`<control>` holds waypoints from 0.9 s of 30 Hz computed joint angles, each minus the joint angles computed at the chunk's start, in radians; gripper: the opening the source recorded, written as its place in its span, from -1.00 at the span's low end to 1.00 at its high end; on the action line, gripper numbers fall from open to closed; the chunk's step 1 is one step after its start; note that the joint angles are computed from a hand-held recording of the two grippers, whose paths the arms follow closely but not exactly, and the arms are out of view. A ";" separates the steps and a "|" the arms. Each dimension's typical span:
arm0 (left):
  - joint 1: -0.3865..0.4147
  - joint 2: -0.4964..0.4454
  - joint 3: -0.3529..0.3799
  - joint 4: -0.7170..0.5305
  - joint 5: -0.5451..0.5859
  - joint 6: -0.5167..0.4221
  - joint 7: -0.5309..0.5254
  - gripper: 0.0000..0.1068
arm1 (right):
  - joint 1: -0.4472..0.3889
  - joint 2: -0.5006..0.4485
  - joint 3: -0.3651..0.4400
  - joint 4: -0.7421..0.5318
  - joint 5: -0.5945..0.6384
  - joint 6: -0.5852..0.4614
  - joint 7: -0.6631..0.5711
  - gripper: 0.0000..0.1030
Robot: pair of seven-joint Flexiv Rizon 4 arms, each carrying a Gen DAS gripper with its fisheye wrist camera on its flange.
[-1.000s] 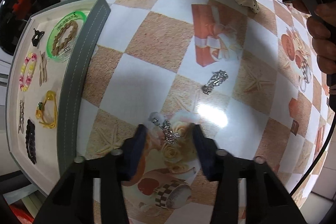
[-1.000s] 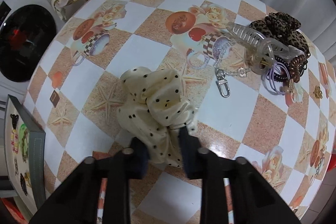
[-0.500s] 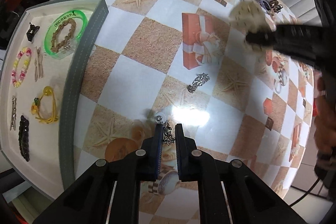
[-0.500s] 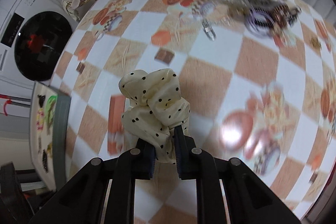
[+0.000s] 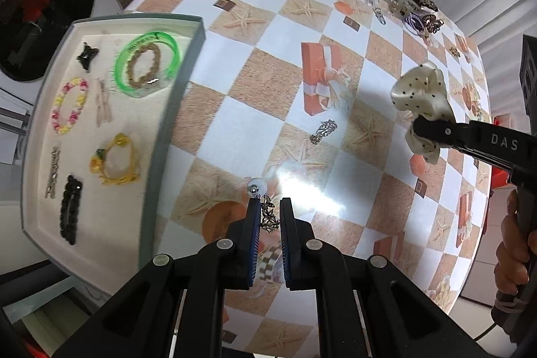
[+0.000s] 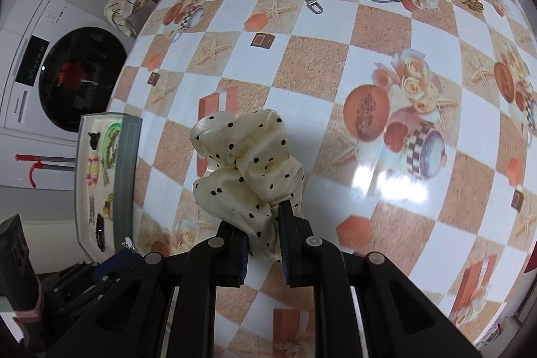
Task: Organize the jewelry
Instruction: 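Carry the scrunchie and silver clip into the tray and open both tools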
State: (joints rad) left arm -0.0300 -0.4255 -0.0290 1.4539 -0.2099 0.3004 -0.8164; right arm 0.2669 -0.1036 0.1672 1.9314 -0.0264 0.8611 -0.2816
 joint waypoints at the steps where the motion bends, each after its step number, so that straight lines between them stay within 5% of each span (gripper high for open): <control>1: 0.010 0.006 0.003 0.001 -0.002 -0.006 0.014 -0.70 | 0.002 0.002 0.001 -0.001 -0.003 -0.001 0.008 -0.67; 11: 0.059 -0.005 0.010 -0.043 -0.010 -0.039 0.119 -0.70 | 0.048 -0.020 0.013 -0.057 -0.056 -0.013 0.097 -0.67; 27: 0.173 -0.171 0.037 -0.277 -0.001 -0.096 0.200 -0.70 | 0.165 -0.294 0.009 -0.408 -0.091 -0.076 0.112 -0.68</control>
